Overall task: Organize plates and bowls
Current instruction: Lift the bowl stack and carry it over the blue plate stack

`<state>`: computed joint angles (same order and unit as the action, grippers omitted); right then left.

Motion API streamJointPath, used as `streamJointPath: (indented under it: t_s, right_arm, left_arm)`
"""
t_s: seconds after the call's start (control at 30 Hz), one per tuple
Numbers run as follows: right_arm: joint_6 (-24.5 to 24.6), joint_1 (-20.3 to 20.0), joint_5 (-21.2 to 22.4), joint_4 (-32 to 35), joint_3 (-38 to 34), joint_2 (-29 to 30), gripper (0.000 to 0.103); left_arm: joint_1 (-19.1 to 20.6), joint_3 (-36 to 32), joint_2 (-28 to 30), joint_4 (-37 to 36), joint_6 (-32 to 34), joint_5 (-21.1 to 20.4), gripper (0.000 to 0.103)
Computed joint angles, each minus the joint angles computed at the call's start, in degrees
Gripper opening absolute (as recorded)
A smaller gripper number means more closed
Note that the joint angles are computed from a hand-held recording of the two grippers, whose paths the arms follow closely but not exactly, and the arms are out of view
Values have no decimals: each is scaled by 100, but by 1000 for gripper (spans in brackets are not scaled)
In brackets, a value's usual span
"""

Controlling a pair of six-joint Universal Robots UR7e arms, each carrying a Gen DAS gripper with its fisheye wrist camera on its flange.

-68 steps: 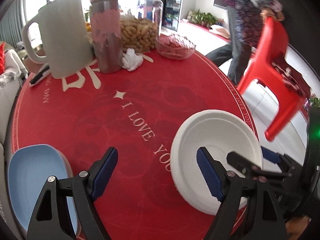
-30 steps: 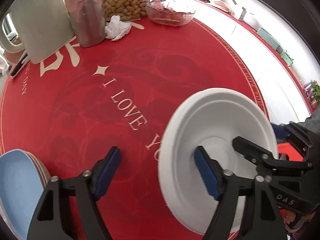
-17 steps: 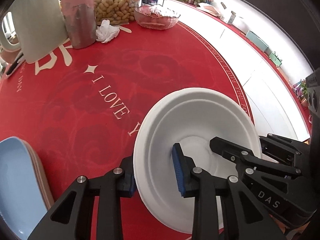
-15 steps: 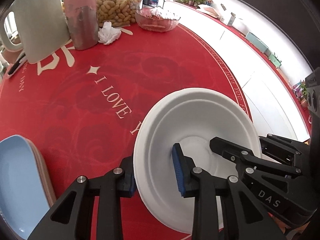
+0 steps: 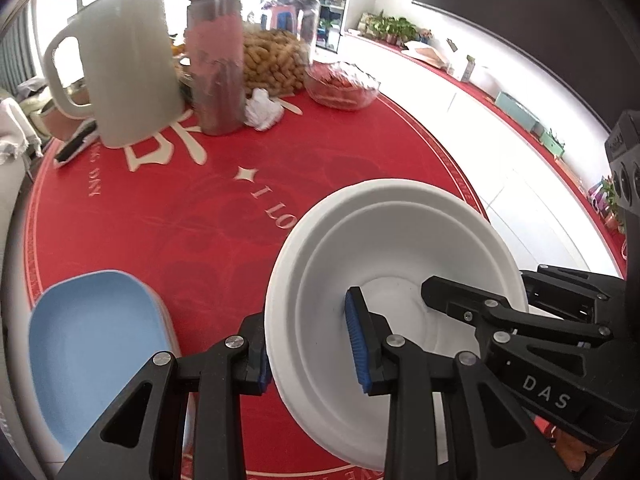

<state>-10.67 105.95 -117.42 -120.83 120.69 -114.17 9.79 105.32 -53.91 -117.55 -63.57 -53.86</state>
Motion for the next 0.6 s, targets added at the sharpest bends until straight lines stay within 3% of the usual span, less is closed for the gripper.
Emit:
streamJointPath:
  t_s: [0.3, 0.6]
  right_arm:
    - [309, 749, -238, -25, -87, 447, 26]
    - [446, 1374, -172, -137, -187, 1028, 26]
  left_arm:
    - [-100, 328, -607, 407, -513, 409, 35]
    - [-242, 700, -1402, 1232, -1340, 742, 35]
